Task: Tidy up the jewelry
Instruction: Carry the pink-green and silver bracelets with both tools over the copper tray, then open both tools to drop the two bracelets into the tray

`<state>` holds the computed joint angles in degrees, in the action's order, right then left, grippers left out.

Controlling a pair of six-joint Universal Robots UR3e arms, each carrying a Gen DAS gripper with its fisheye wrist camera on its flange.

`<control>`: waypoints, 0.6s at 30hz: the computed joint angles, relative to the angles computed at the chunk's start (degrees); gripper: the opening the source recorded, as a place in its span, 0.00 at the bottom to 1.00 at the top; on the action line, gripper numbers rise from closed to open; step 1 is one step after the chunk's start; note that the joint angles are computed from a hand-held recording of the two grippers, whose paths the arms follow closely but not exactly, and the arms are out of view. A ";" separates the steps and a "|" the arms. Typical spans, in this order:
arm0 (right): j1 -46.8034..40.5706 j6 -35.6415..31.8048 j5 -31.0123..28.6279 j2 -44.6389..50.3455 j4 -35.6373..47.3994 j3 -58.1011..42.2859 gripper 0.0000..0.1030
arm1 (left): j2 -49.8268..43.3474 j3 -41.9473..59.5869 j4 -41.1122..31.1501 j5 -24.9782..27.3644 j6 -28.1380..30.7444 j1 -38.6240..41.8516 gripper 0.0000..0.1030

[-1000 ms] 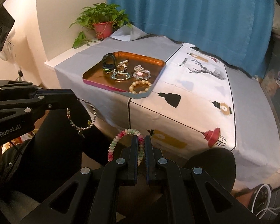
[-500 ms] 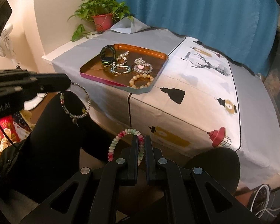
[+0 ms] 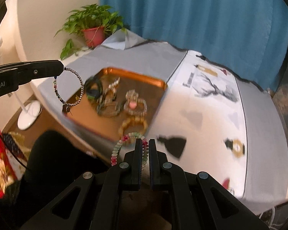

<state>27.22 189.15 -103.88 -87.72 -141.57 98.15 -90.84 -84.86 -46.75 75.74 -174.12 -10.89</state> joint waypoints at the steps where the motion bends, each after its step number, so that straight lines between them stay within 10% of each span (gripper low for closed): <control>1: -0.49 -0.39 0.29 1.50 -0.14 -1.70 0.06 | -2.46 3.01 -0.14 0.01 0.29 0.32 0.01; 18: -7.73 -2.36 6.86 38.30 7.93 -46.44 0.06 | -39.59 46.93 -10.80 2.69 1.82 1.90 0.01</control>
<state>19.48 186.79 -97.02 -49.42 -133.64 51.71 -130.42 -37.93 -57.55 78.43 -172.30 -8.99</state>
